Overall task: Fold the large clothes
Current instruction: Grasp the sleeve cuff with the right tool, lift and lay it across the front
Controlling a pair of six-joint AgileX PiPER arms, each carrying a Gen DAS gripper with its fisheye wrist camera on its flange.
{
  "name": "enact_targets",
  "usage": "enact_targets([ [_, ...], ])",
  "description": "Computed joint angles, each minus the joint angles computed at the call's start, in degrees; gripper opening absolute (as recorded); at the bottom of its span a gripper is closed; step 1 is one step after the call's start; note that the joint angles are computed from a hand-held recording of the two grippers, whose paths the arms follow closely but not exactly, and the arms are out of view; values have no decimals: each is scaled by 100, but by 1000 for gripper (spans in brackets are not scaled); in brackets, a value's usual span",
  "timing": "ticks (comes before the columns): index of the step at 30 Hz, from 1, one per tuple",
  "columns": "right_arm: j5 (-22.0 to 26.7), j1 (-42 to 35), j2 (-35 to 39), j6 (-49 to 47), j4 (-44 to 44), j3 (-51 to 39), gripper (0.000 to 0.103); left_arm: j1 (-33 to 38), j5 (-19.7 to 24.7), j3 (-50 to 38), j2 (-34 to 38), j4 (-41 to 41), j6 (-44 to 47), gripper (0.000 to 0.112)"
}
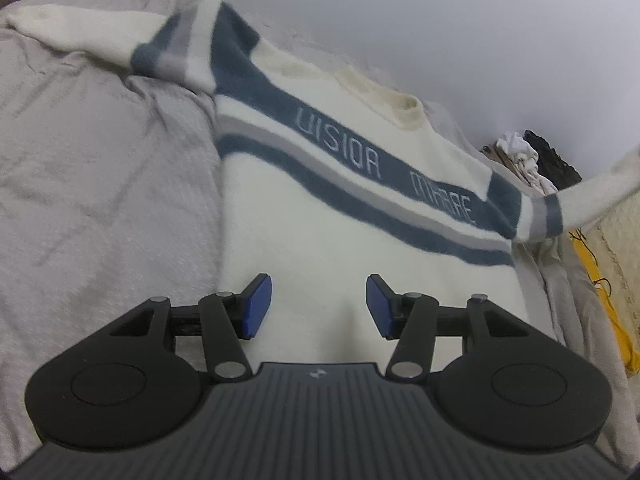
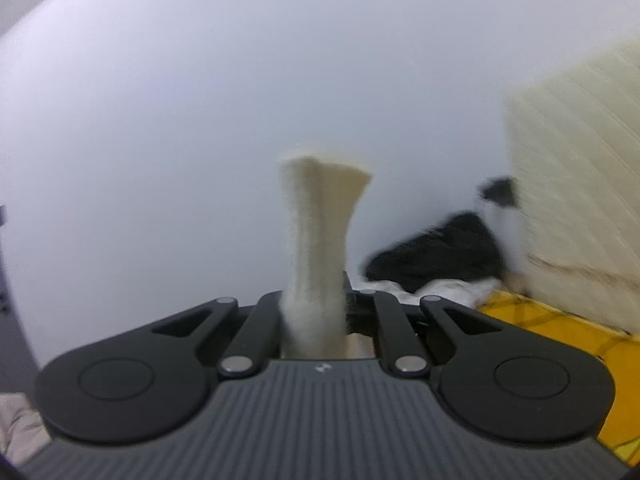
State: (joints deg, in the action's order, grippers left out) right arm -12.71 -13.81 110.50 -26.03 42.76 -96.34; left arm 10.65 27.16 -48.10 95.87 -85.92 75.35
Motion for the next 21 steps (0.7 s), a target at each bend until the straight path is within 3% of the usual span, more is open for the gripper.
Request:
enact_targets([
  [4,-63,871,-136,-1920,1316,-276,10,299,253,-43,-12,216,21,59],
  [7,-267,1499,-126,-3054,2110,-409,10,344,-96,-82,-117,445,207,59],
  [9,-388,1892,-87,-3570,2566,-477,10,482,-84,-155,-107,457,414,59],
  [14,-780,2854,80,-3861,2790,-439,11,868,297,-423,53,405,549,59],
  [21,-1443,4074,619,-4189,2947,-431,11,965,460,-445,47,-9,1212,59],
])
